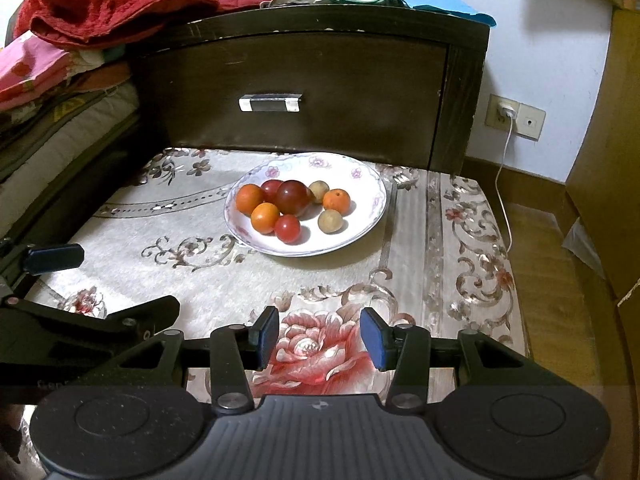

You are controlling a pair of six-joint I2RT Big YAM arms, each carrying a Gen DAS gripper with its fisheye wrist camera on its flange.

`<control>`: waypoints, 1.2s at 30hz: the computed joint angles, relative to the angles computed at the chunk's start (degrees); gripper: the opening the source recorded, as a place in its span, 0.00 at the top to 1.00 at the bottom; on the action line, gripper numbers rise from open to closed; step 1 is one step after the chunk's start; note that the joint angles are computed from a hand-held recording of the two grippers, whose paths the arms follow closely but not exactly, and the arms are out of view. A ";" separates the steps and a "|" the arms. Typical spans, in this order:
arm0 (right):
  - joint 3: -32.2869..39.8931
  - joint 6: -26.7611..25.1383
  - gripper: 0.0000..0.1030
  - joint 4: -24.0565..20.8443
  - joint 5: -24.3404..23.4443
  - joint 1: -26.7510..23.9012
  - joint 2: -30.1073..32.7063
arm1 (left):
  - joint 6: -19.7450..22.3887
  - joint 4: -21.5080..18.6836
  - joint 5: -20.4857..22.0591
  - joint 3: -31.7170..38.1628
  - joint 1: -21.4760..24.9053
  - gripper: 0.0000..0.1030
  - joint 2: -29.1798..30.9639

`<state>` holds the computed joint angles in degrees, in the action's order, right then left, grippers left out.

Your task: Organize fruits

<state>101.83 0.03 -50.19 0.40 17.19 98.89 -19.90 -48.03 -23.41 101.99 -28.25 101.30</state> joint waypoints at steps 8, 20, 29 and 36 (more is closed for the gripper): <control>-2.77 0.46 0.59 0.31 0.09 0.49 -2.28 | -0.98 0.27 0.12 -2.23 -0.33 0.00 -1.62; -4.79 0.82 0.59 0.95 0.61 0.78 -4.16 | -1.43 0.40 -0.45 -3.39 -0.84 0.00 -2.85; -6.29 0.71 0.59 1.83 0.98 1.05 -5.45 | -2.55 0.37 -0.47 -4.32 -1.09 0.00 -3.62; -7.18 1.03 0.57 2.06 1.43 1.22 -6.19 | -3.06 0.51 -0.66 -5.09 -1.38 0.00 -4.14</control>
